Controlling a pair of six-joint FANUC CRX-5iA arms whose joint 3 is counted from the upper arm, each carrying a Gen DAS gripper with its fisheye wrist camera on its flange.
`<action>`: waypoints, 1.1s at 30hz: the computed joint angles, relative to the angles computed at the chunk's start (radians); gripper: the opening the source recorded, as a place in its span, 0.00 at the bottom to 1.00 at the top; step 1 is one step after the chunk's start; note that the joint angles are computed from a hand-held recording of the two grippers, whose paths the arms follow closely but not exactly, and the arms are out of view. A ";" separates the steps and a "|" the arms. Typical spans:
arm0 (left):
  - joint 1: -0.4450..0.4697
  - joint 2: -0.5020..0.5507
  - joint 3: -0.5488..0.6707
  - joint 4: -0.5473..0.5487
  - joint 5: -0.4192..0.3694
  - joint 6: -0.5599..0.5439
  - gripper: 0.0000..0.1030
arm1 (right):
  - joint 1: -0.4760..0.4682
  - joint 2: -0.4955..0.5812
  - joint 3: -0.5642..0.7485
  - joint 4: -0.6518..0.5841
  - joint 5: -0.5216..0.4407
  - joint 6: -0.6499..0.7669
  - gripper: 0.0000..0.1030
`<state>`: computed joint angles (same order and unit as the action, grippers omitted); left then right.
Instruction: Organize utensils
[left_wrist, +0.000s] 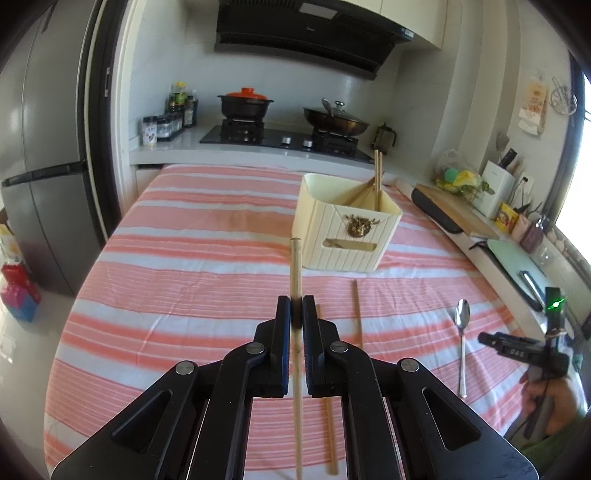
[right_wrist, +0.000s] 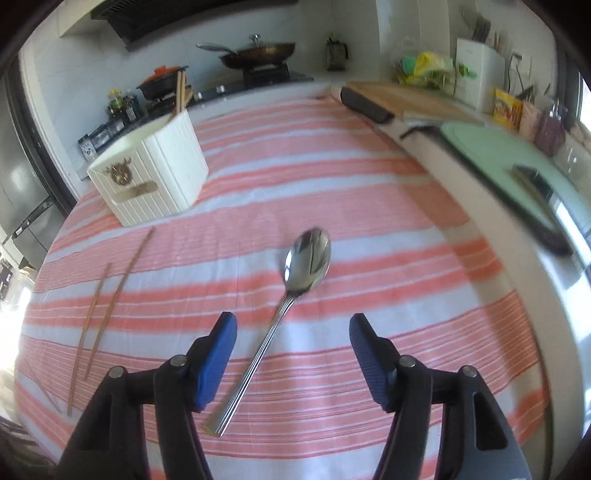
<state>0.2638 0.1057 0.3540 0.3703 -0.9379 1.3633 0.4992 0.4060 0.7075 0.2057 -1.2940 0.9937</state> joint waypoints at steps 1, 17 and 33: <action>-0.001 0.002 0.001 0.001 -0.004 -0.003 0.05 | -0.001 0.019 0.014 -0.019 -0.015 -0.008 0.63; 0.024 0.002 -0.018 0.038 -0.016 -0.023 0.05 | 0.030 -0.049 -0.140 0.101 -0.071 0.219 0.42; 0.002 0.041 0.037 0.016 -0.045 -0.006 0.05 | -0.024 0.224 0.234 0.018 -0.054 0.224 0.66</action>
